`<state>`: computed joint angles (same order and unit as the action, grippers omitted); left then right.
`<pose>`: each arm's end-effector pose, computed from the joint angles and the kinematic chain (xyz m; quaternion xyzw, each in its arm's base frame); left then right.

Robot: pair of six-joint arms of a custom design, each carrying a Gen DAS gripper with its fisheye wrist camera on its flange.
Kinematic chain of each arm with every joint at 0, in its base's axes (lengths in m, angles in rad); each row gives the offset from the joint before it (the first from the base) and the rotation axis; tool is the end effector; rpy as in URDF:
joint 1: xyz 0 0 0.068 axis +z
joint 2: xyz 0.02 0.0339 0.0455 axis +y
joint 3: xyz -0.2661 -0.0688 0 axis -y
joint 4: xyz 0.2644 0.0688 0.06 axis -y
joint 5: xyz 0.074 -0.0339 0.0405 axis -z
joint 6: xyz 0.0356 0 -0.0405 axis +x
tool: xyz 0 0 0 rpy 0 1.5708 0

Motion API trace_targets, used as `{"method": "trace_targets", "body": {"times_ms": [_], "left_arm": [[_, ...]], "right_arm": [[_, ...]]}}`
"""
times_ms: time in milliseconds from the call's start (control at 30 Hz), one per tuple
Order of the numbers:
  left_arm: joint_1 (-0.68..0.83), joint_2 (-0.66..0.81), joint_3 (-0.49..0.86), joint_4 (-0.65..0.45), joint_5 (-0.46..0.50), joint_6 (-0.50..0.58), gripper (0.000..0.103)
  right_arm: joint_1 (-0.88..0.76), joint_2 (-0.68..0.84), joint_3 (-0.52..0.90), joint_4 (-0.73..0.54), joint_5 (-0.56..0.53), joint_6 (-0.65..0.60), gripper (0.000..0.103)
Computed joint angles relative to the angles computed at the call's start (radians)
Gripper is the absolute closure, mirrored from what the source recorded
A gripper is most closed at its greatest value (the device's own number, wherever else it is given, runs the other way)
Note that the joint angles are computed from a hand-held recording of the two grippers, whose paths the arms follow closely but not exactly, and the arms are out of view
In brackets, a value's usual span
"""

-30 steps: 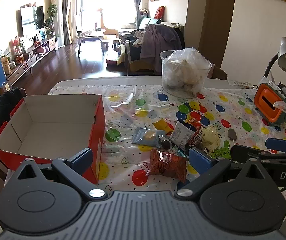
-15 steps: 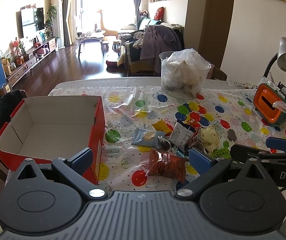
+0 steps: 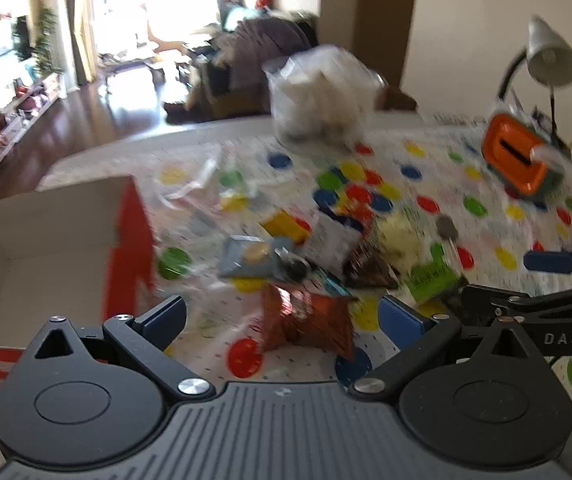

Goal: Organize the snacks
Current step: 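Grasp the red Oreo pack with the left tool while the right tool grasps the dark chocolate bar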

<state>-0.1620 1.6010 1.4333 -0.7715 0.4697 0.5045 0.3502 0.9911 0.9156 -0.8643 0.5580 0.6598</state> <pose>0.3538 -0.0742 0.3092 0.3707 0.8500 -0.1665 0.3353 0.1980 0.0522 0.2919 0.2253 0.8898 -0.0848 0.3877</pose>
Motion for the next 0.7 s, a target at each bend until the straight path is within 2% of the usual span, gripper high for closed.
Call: {"method": "trace_targets", "body": {"times_ms": [267,533,700], "left_arm": [[-0.089,0.127,0.039,0.007,-0.082,-0.038,0.0],[-0.148,0.297,0.175,-0.077,-0.127,0.015,0.0],[-0.178,0.337,0.191,-0.063,-0.179,0.042,0.0]], "right_arm": [[-0.195,-0.021,-0.137,0.106,-0.141,-0.17,0.015],[-0.348,0.005,-0.2,0.182,-0.297,-0.332,0.025],[-0.403,0.033,-0.21,0.195,-0.353,-0.401,0.028]]}}
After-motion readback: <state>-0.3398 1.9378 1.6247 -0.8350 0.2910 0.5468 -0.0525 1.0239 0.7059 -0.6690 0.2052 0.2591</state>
